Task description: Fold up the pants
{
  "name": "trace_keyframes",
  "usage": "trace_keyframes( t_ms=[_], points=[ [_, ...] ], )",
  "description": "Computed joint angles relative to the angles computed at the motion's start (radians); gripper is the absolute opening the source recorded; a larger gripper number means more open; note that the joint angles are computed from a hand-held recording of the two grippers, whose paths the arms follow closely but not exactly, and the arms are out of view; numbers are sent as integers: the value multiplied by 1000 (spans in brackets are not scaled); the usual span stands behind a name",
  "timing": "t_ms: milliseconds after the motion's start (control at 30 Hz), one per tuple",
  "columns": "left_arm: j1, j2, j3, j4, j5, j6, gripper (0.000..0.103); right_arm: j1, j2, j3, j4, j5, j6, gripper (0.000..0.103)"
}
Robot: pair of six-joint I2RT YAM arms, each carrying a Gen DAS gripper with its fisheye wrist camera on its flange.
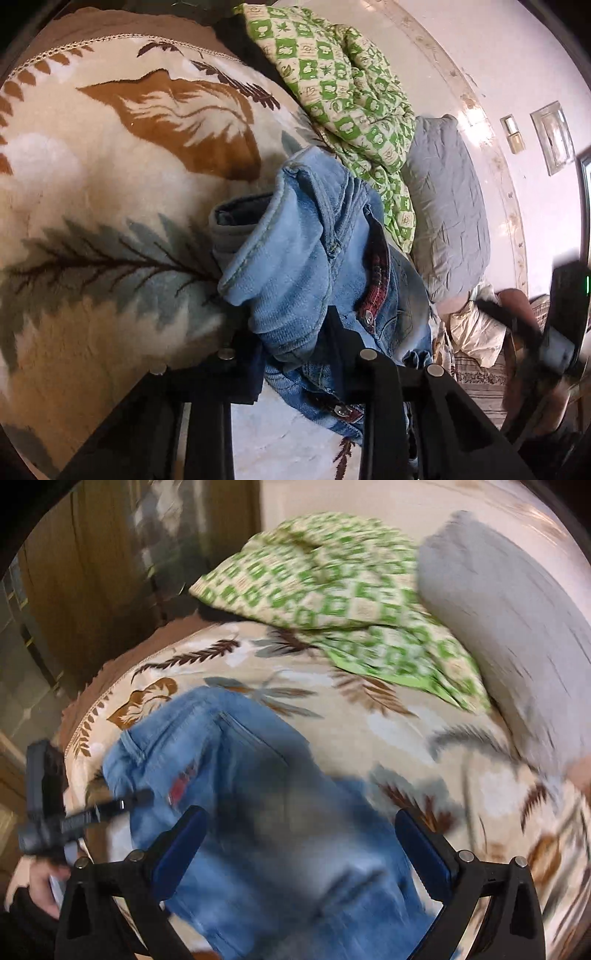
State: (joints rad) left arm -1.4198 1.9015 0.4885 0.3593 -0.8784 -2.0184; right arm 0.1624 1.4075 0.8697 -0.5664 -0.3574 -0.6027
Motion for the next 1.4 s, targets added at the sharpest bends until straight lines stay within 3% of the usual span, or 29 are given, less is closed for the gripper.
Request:
trace_keyframes(
  t_ms=[100, 300, 500, 633, 800, 867, 900, 933, 1067, 1267, 1367, 1400],
  points=[
    [2, 16, -34, 90, -2, 28, 30, 169, 125, 146, -36, 75, 70, 102],
    [15, 18, 4, 21, -1, 45, 30, 408, 421, 472, -180, 223, 209, 102],
    [12, 23, -13, 60, -9, 57, 30, 564, 754, 844, -373, 357, 307, 101],
    [10, 24, -23, 79, -9, 67, 31, 622, 886, 994, -458, 443, 322, 101],
    [-3, 16, -32, 66, -17, 47, 31, 649, 957, 1072, -508, 520, 331, 100],
    [-3, 21, -21, 54, -18, 41, 31, 657, 974, 1086, -514, 532, 327, 80],
    [-1, 24, -18, 55, -18, 43, 31, 657, 984, 1095, -512, 521, 318, 40],
    [-2, 24, -18, 56, -19, 42, 31, 663, 991, 1094, -498, 511, 305, 22],
    [-1, 25, -16, 60, -18, 48, 31, 684, 964, 1009, -405, 568, 271, 15],
    [-10, 3, 15, -26, -32, 32, 30, 688, 863, 905, -356, 539, 263, 13],
    [-30, -20, 77, -171, -67, 31, 27, 684, 785, 831, -322, 521, 250, 12],
    [-34, -25, 122, -267, -75, 30, 26, 677, 744, 792, -302, 508, 244, 12]
  ],
)
